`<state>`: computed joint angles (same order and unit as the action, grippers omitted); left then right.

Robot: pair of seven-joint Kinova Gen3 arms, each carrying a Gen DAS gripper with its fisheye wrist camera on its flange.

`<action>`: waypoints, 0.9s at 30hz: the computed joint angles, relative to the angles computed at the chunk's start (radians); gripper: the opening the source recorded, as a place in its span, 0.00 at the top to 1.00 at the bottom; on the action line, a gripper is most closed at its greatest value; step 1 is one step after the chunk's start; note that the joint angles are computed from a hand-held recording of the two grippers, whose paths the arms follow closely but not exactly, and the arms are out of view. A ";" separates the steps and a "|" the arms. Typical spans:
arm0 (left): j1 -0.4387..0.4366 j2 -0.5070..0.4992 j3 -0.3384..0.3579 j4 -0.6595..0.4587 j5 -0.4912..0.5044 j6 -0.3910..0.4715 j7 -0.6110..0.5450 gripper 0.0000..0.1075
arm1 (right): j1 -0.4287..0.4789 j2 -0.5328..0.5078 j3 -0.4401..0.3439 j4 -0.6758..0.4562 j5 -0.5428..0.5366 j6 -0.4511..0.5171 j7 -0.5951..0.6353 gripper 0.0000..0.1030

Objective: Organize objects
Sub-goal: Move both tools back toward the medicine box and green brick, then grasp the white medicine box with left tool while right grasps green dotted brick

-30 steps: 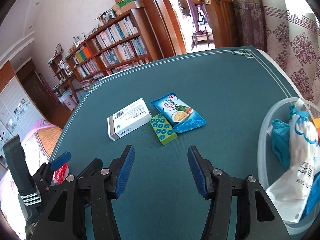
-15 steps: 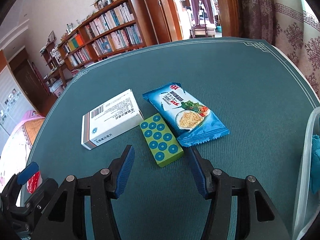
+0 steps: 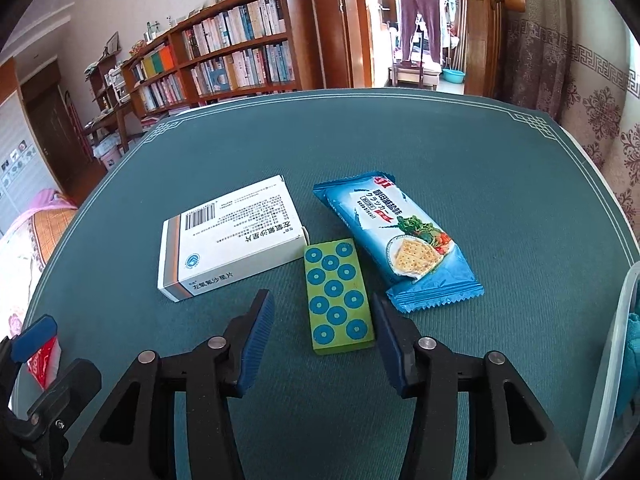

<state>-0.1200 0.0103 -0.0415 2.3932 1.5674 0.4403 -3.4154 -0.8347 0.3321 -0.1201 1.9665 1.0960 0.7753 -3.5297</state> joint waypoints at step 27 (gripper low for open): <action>0.093 0.106 0.070 -0.157 -0.121 -0.063 0.076 0.05 | -0.069 -0.052 -0.086 0.124 0.043 0.119 -0.318 0.70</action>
<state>-0.0275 0.1165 0.0280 2.2364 1.4463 0.3772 -3.3396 -0.9037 0.2796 -0.2058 2.0902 1.1394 0.8938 -3.8475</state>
